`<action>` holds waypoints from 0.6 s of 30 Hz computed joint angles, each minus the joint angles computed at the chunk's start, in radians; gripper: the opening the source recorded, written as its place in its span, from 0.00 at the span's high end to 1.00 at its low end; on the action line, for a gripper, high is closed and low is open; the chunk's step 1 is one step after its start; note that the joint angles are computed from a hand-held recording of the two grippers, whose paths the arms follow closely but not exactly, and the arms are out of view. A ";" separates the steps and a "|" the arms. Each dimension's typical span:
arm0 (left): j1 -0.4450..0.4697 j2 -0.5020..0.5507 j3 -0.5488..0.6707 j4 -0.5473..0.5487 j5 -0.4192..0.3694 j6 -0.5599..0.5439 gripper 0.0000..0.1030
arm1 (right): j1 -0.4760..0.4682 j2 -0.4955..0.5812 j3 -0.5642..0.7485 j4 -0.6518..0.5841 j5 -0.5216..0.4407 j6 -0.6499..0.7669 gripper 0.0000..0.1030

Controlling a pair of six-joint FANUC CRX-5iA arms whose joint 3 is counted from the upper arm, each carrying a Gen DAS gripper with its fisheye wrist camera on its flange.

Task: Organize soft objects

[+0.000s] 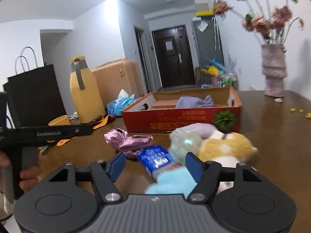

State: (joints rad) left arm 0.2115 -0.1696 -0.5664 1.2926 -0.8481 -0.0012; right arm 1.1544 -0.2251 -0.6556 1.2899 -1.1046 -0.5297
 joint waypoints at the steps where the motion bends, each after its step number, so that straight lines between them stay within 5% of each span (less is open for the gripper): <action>1: -0.007 0.030 0.031 -0.024 -0.003 0.025 0.16 | -0.039 0.019 0.020 0.005 0.039 0.035 0.38; 9: -0.037 0.212 0.190 -0.118 -0.039 0.118 0.36 | -0.276 0.175 0.164 -0.008 0.297 0.124 0.48; 14: -0.002 0.295 0.285 -0.230 -0.162 0.245 0.47 | -0.309 0.212 0.196 -0.108 0.368 0.170 0.51; 16: 0.011 0.322 0.313 -0.233 -0.220 0.265 0.66 | -0.315 0.216 0.198 -0.116 0.385 0.178 0.52; 18: 0.012 0.334 0.322 -0.232 -0.240 0.279 0.71 | -0.322 0.212 0.193 -0.121 0.415 0.192 0.65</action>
State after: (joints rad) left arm 0.2233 0.1646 -0.2440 1.0601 -1.0882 0.2781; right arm 0.8329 -0.0134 -0.4622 1.1690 -0.6892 -0.3374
